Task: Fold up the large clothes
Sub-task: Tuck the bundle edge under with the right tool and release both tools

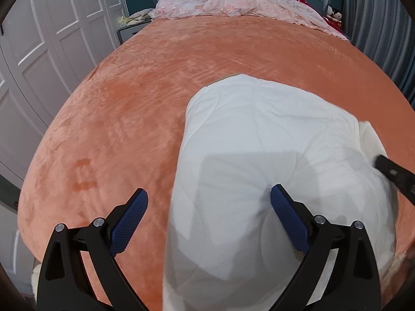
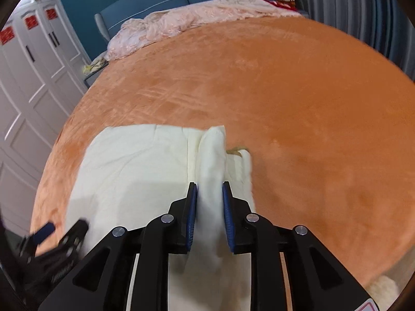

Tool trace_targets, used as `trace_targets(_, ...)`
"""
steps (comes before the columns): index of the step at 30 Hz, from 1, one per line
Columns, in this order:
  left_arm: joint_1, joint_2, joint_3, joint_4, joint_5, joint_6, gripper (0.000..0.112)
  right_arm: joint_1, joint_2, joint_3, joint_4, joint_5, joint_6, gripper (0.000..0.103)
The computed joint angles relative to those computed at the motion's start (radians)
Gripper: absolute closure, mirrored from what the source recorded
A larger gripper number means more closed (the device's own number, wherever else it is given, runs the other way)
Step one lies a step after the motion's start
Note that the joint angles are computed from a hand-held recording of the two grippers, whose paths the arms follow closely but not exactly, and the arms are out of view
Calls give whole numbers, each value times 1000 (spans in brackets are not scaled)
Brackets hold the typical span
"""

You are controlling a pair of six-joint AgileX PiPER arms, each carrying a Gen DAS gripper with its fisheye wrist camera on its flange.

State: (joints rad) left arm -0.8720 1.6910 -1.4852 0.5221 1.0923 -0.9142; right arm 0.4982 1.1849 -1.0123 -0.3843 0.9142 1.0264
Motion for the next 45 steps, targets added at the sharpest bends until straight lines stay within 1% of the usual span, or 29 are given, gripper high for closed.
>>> trace_targets(4, -34, -41, 7, -5, 71, 1, 20, 146, -89, -16, -18, 148, 32, 82)
trace_targets(7, -59, -88, 43, -28, 99, -5, 20, 231, -102, 0, -10, 214, 56, 82)
trace_targets(9, -68, -115, 71, -51, 104, -8, 20, 289, -105, 33, -22, 239, 97, 82)
trace_targets(14, -119, -178, 174, -62, 101, -45, 19, 351, -108, 83, -43, 253, 153, 82)
trace_targets(17, -129, -196, 217, -77, 82, -68, 18, 362, -95, 98, -54, 247, 161, 82)
trace_targets(21, -135, -195, 245, -69, 57, -82, 17, 365, -95, 132, -68, 226, 182, 81)
trace_targets(25, -139, -196, 278, -45, 34, -112, 14, 374, -84, 140, -84, 219, 203, 80)
trace_targets(28, -132, -196, 281, -50, 25, -109, 14, 386, -81, 149, -95, 217, 219, 78)
trace_targets(33, -144, -188, 282, -33, 28, -124, 14, 369, -84, 168, -90, 190, 216, 77)
trace_targets(40, -171, -179, 294, 6, 31, -169, 14, 436, -67, 179, -146, 210, 300, 77)
trace_targets(43, -168, -187, 290, -1, 33, -158, 14, 449, -80, 185, -152, 208, 319, 76)
trace_targets(44, -156, -199, 288, -22, 30, -140, 14, 449, -96, 183, -148, 211, 318, 71)
trace_targets(45, -138, -219, 289, -54, 19, -117, 14, 447, -122, 175, -139, 228, 316, 56)
